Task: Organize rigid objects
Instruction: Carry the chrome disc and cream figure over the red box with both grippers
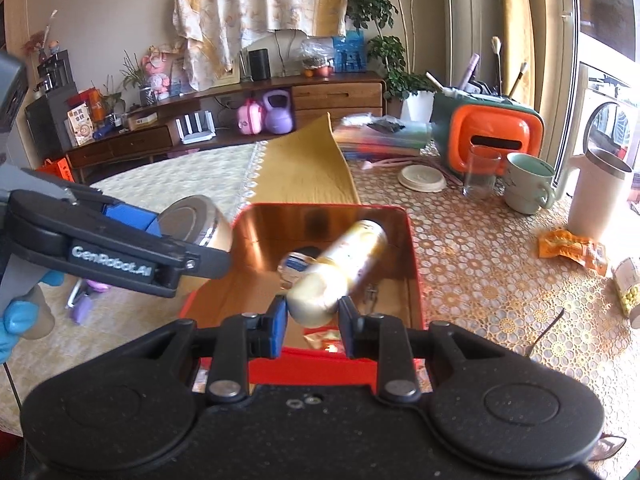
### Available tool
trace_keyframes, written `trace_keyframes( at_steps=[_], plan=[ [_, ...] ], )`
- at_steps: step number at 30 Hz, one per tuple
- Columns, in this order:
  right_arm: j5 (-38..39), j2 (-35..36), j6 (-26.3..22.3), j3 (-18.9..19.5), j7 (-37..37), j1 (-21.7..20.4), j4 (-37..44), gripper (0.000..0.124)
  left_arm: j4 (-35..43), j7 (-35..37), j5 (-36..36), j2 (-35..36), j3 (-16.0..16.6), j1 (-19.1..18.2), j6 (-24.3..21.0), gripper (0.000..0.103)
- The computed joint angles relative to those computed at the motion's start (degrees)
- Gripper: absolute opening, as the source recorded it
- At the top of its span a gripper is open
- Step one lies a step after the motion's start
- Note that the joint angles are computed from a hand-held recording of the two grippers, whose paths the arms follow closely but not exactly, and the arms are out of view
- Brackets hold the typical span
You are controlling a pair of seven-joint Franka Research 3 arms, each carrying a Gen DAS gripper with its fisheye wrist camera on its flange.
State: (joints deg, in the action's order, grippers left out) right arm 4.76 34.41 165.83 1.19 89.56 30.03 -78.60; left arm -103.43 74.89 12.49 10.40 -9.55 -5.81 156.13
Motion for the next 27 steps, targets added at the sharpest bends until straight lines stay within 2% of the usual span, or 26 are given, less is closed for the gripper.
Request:
trace_keyframes(
  at_steps=[6, 17, 22, 27],
  plan=[
    [-0.33, 2.69, -2.98, -0.04, -0.84, -0.72, 3.72, 0.026, 7.52, -1.99, 2.61, 6.21, 0.25, -1.89, -4.56, 0.078],
    [-1.56, 8.82, -9.30, -0.57, -1.53, -0.59, 12.99, 0.026, 17.48, -2.95, 1.45, 14.01, 0.07, -2.79, -11.55, 0.078],
    [-1.96, 10.42, -11.09, -0.62, -1.79, -0.59, 15.30, 0.026, 19.75, -2.33, 0.05, 15.95, -0.34, -2.73, -13.13, 0.077],
    [-1.51, 11.58, -12.11, -0.37, -1.58, -0.81, 17.09, 0.026, 20.17, -1.91, -0.32, 16.49, -0.51, -2.85, -12.79, 0.077]
  ],
)
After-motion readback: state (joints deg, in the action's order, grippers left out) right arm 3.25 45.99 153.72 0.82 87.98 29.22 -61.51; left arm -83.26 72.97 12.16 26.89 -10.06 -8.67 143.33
